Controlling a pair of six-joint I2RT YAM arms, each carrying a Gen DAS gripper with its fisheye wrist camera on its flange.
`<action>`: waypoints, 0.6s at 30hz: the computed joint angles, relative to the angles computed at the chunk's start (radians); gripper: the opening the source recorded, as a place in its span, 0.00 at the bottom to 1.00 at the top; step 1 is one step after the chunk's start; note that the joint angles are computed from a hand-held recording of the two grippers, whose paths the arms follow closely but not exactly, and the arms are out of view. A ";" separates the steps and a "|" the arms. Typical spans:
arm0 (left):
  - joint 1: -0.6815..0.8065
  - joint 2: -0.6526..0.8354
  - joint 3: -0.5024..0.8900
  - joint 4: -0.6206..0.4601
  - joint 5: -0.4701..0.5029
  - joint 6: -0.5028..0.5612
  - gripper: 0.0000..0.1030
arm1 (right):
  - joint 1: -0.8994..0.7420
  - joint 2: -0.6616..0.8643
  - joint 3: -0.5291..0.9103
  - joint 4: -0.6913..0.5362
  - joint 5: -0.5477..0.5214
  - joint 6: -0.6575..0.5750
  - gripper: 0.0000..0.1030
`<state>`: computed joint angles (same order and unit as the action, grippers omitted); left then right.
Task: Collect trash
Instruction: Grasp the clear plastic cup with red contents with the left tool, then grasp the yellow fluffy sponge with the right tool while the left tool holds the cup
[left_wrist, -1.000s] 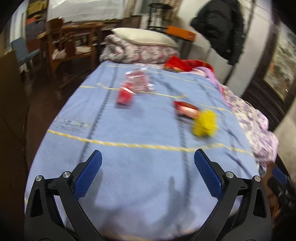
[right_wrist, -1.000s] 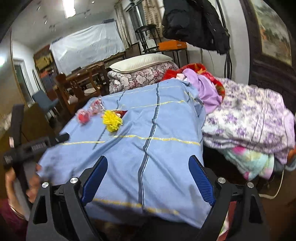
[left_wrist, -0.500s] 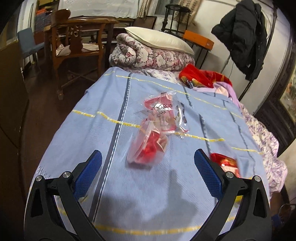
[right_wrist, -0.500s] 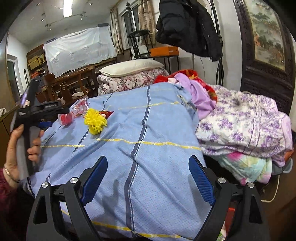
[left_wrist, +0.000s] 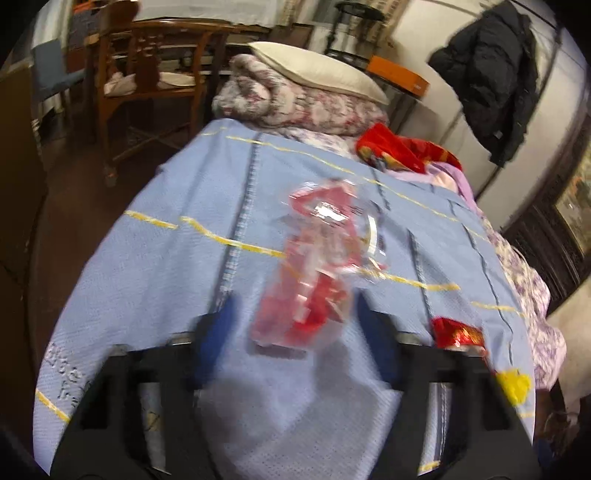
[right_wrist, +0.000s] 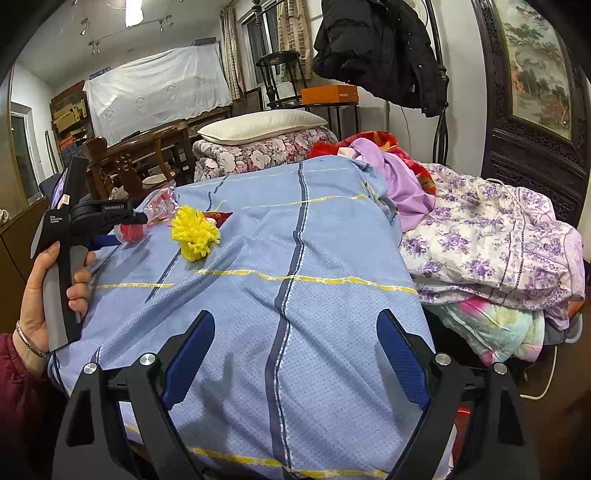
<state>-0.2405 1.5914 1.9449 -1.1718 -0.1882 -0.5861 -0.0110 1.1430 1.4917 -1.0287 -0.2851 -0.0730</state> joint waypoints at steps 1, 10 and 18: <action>-0.005 -0.005 -0.006 0.008 0.009 0.008 0.42 | -0.002 0.000 -0.002 0.001 0.000 0.003 0.85; -0.122 -0.217 -0.156 -0.008 -0.073 0.023 0.32 | -0.055 -0.012 -0.016 0.007 -0.053 0.011 0.85; -0.214 -0.331 -0.299 -0.046 -0.097 -0.038 0.34 | -0.024 -0.023 -0.016 0.002 -0.034 -0.009 0.85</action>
<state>-0.4547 1.2602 1.6462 -1.2182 -0.2849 -0.6239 -0.0353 1.1204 1.4760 -1.0272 -0.3193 -0.0825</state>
